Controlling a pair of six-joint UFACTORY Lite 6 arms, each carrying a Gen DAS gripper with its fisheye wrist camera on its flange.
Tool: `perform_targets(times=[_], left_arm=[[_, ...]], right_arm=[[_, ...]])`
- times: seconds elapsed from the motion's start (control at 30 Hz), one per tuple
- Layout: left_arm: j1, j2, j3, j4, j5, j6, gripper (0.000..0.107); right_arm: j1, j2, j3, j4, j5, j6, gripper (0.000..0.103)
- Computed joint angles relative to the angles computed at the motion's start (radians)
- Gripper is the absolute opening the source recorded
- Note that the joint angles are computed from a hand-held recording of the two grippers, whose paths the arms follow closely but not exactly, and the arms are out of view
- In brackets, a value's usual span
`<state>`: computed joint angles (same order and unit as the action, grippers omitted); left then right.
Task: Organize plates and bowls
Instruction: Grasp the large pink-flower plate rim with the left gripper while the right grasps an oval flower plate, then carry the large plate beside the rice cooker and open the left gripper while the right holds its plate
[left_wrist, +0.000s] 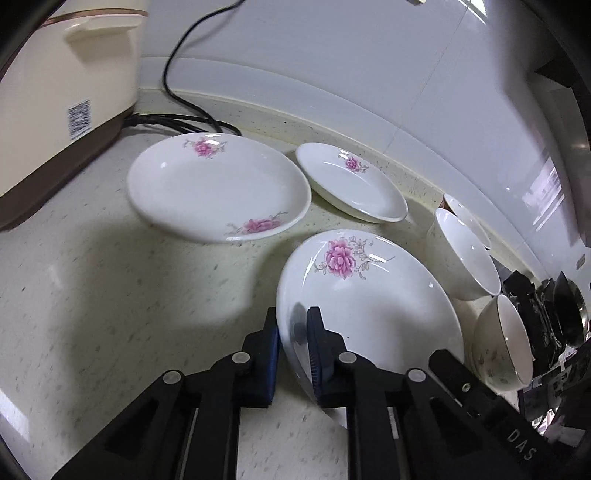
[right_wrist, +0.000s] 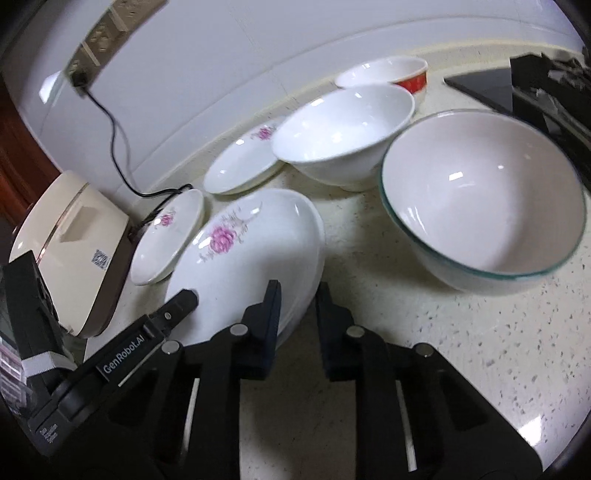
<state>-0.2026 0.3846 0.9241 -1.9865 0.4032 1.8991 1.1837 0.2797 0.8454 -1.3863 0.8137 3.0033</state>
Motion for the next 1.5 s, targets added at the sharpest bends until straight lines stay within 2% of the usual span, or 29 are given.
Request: perform_targets(times=[0.2,0.5,0.77,1.03,1.3,1.5], left_arm=[[0.036,-0.142,-0.179,-0.197,0.045,0.223,0.015],[0.173,-0.361,-0.39,-0.24,0.082,0.36,0.018],[0.371,-0.485,-0.482,-0.09,0.125,0.356,0.019],[0.58,-0.511,-0.53,0.075,0.213,0.35,0.021],[0.769,-0.459,-0.489,0.203,0.284,0.353,0.021],[0.87,-0.365,-0.428,0.24,0.295,0.375,0.021]], right_arm=[[0.095,0.023,0.033,0.002,0.079,-0.006,0.022],[0.156,0.071,0.104,-0.086,0.081,-0.075,0.024],[0.189,0.152,0.214,-0.182,0.045,-0.155,0.024],[0.2,0.227,0.32,-0.22,-0.004,-0.199,0.024],[0.181,0.331,0.479,-0.235,-0.083,-0.285,0.025],[0.156,0.451,0.671,-0.163,-0.175,-0.446,0.025]])
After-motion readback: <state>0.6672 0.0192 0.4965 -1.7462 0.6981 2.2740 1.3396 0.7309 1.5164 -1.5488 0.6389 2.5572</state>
